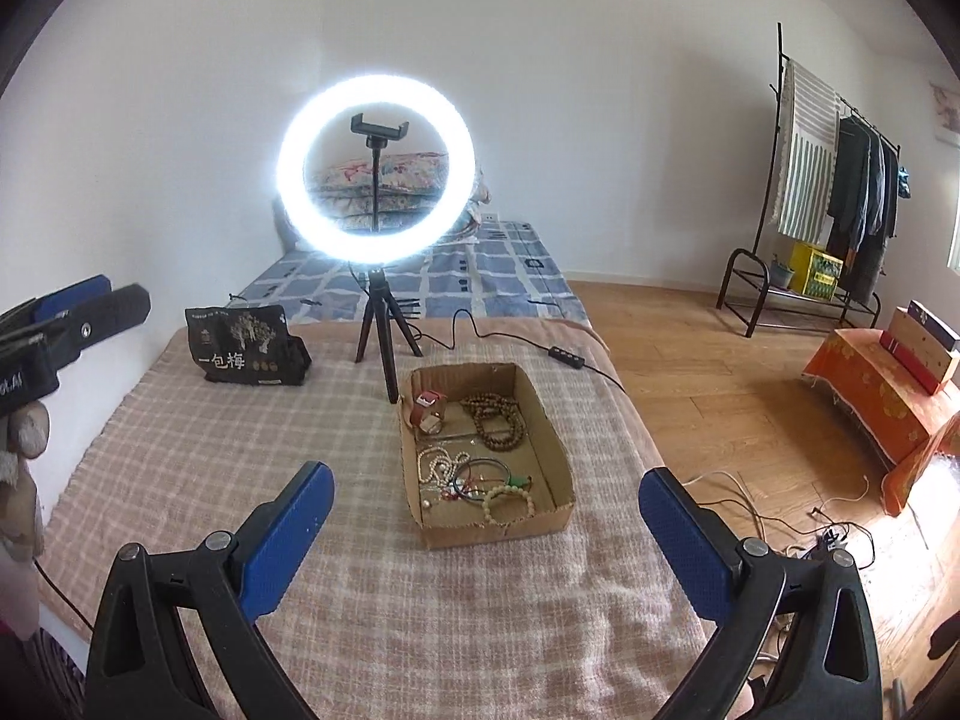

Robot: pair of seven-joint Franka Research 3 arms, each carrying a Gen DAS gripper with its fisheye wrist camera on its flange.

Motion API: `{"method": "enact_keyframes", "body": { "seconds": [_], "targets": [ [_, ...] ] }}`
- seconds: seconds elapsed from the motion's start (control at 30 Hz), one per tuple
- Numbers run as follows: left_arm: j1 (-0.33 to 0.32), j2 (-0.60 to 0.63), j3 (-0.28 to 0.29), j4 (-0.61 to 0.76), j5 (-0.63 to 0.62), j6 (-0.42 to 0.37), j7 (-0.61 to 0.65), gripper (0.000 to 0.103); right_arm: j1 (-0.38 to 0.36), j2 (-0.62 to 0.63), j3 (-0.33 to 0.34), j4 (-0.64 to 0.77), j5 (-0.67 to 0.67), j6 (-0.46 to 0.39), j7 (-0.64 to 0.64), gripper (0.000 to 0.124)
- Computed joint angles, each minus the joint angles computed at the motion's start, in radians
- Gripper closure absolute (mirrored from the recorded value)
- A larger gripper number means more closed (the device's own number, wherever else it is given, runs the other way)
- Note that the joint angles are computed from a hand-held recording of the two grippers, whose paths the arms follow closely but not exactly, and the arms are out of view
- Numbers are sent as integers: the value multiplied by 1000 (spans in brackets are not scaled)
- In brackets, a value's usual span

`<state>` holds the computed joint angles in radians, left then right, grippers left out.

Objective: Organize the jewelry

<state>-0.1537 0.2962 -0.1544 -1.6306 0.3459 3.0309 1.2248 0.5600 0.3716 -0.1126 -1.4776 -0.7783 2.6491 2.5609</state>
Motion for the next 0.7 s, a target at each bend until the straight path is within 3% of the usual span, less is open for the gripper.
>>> {"method": "enact_keyframes", "body": {
  "seconds": [0.1, 0.2, 0.27, 0.37, 0.7],
  "targets": [
    [-17, -33, 29, -49, 29, 11, -43, 20, 18, 16, -5, 36, -19, -8, 20, 21],
    [-35, -59, 63, -89, 90, 33, -90, 10, 24, 30, -3, 53, -13, 2, 27, 21],
    [-71, -74, 113, -110, 168, 52, -169, 9, 27, 40, 0, 59, 1, 11, 21, 21],
    [-47, -88, 94, -135, 179, 54, -196, 0, 43, 55, -12, 68, -1, 4, 27, 21],
    [-45, -85, 89, -142, 267, -2, -262, 0, 71, 78, -48, 78, -57, -25, 122, 21]
  ]
}}
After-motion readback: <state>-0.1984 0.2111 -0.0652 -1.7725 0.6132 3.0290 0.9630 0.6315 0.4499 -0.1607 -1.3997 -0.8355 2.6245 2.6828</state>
